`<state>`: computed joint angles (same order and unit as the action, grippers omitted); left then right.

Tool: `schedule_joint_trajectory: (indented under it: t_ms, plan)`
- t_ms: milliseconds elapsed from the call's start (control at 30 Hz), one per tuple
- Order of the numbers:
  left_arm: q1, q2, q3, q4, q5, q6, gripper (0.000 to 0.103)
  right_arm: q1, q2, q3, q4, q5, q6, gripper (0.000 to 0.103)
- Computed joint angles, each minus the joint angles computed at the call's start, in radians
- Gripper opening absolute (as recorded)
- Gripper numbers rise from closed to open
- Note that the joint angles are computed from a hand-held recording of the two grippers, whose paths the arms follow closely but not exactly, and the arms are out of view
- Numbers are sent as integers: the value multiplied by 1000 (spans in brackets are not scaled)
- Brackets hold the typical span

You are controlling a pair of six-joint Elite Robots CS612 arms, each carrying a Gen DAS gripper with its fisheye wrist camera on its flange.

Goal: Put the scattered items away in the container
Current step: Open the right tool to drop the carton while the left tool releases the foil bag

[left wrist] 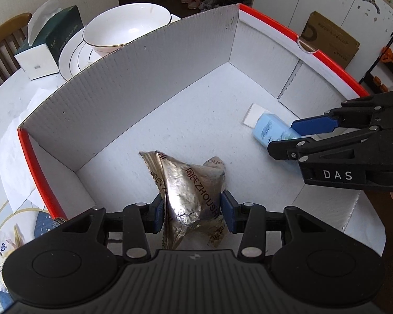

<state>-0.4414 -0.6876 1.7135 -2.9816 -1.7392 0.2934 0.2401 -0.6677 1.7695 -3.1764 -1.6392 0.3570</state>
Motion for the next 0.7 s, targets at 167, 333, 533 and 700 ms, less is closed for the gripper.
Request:
schedule_joint_trajectory:
  t_ms: [167, 333, 533, 700]
  plan:
    - [4, -1, 2, -7, -13, 0, 44, 0, 1, 2, -8, 5, 1, 53]
    - [9, -8, 16, -41, -38, -7, 52, -1, -7, 17, -38, 9, 2, 64]
    - [19, -20, 37, -99, -55, -28, 67, -1, -20, 38, -87, 12, -6, 68]
    - [29, -38, 69, -164, -67, -55, 67, 0, -33, 57, -134, 17, -2, 69]
